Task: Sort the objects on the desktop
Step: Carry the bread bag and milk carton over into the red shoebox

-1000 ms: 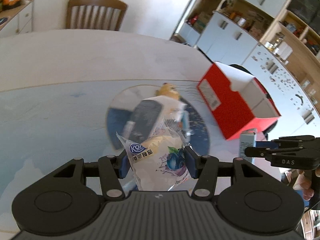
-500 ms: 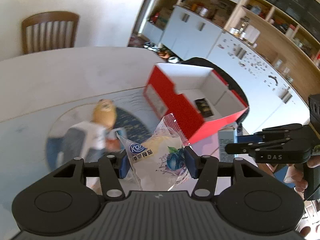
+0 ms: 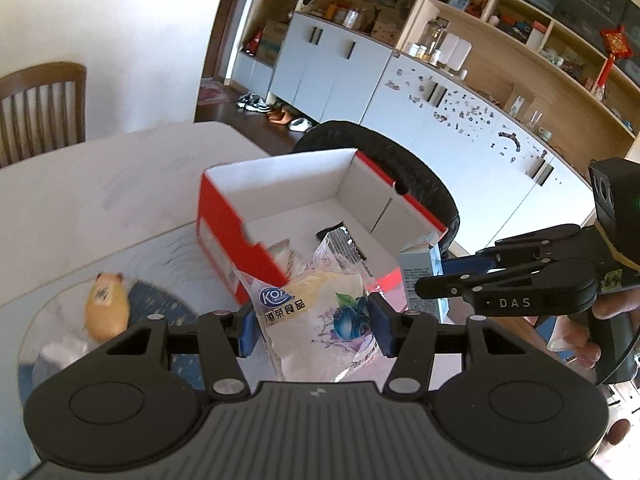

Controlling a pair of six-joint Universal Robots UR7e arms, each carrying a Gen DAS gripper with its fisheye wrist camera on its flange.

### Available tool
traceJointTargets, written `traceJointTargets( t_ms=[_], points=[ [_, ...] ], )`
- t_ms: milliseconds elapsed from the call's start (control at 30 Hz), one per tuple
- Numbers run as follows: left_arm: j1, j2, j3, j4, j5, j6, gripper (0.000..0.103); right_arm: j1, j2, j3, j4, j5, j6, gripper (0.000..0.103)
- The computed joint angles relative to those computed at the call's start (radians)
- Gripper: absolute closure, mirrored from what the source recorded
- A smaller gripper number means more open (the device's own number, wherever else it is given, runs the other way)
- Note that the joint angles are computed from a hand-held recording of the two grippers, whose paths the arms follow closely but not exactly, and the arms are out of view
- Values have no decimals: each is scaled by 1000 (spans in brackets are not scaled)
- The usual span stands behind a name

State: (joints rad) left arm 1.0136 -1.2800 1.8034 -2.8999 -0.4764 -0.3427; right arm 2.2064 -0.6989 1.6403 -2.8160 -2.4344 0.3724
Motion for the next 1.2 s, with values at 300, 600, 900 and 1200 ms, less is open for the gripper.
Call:
traceJointTargets(
  t_ms=[300,600,900,1200],
  points=[
    [43,96,-169,67,-23,69,49,-49,-46,26,-79,-21,-106,76],
    [96,184,-327,183,-47,98,49,-109,-57,13,-115,-13,-177,76],
    [156,278,-512,358,-92,90,49,-162,-52,-27,-102,9,-223,76],
    [207,369,-670,558,-143,45,49,-223,-11,-75,-47,9,-259,76]
  ],
)
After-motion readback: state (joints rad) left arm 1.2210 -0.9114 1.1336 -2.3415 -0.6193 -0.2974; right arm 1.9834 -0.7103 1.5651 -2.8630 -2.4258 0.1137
